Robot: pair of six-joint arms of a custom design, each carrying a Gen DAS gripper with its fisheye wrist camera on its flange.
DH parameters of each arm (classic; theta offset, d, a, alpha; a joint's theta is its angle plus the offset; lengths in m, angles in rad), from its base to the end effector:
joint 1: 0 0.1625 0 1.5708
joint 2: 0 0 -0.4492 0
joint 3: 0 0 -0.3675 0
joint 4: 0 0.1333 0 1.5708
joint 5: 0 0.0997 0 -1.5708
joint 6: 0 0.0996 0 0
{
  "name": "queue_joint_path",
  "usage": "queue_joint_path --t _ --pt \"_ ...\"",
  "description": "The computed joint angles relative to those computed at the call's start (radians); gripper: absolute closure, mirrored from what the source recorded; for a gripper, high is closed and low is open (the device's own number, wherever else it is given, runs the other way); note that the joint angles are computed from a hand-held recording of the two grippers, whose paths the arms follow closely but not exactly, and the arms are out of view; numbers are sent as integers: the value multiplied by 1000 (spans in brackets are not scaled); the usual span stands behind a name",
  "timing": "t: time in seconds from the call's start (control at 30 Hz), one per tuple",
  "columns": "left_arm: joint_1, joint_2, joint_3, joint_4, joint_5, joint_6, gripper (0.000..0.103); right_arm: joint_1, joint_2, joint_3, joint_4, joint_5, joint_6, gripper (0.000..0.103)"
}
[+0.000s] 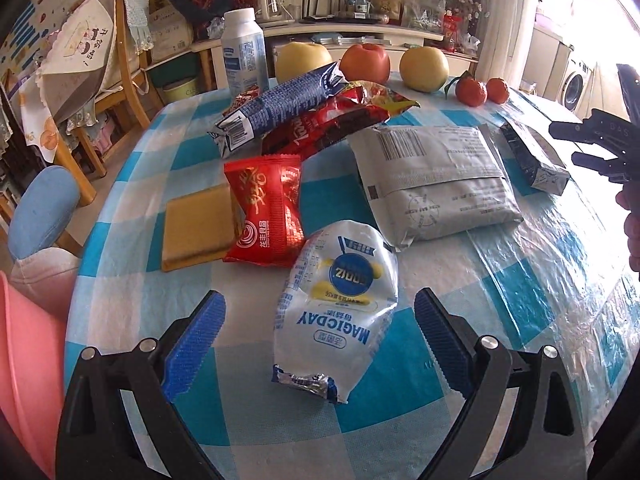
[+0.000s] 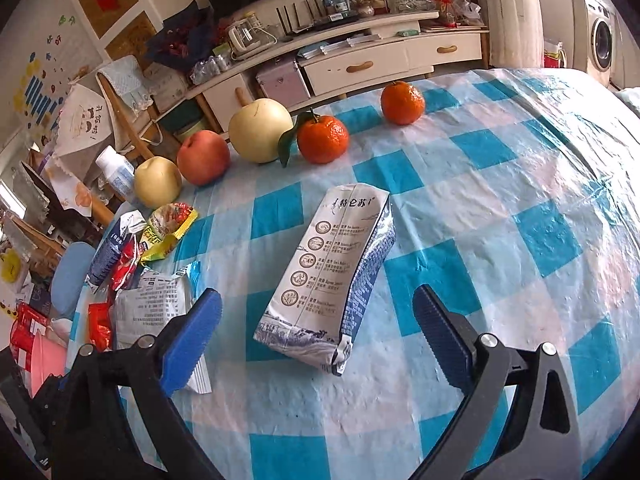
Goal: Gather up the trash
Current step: 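Grasp the red snack wrapper with the left tool while the right tool grasps the white milk carton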
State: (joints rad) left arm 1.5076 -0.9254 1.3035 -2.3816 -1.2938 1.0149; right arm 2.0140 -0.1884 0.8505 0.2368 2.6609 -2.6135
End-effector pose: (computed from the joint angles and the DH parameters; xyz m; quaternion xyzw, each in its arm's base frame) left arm 0.1133 -0.7511 0.3405 0.4711 0.8454 -0.1272 0.2173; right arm 0.3330 -0.5966 -0.0774 -0.2050 -0.7993 0.4778 0.3013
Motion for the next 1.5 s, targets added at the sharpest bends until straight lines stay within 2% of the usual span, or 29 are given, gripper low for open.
queue_joint_path --t 0.1,0.17,0.27,0.37,0.57,0.63,0.73,0.83,0.93,0.97,1.07,1.2,1.3,1.5 --pt "-3 -4 0 -5 -12 -10 9 2 -9 11 -81 -31 -113 8" --pt "-5 -11 6 -19 -36 -12 9 3 11 -33 -68 -38 -161 8" --pt "-7 -23 14 -11 -74 -21 9 2 83 -171 70 14 -132 8" --pt "-12 -27 10 36 -111 -36 9 -6 115 -237 152 56 -85 8" --pt "-27 -19 -1 22 -151 -44 9 -25 110 -234 168 58 -69 8" --pt "-31 6 -52 50 -156 -70 9 -32 113 -241 181 52 -66 8" --pt "-42 50 -139 72 -157 -44 9 -39 116 -250 196 37 -60 8" --pt "-51 131 -321 219 -174 -2 9 -45 120 -259 220 20 -45 8" --pt "-61 232 -519 364 -128 28 9 -47 124 -266 231 18 -44 8" --pt "-62 270 -586 397 -93 11 9 -48 126 -269 235 18 -45 8" --pt "-39 335 -740 543 -102 -93 9 -54 134 -283 257 9 -33 8" --pt "-13 310 -671 485 -73 -163 9 -61 142 -297 279 -2 -23 8" --pt "-9 287 -593 412 -18 -188 9 -61 155 -320 291 -2 -36 8" --pt "-10 238 -469 293 -20 -176 9 -59 189 -387 340 7 -51 8"
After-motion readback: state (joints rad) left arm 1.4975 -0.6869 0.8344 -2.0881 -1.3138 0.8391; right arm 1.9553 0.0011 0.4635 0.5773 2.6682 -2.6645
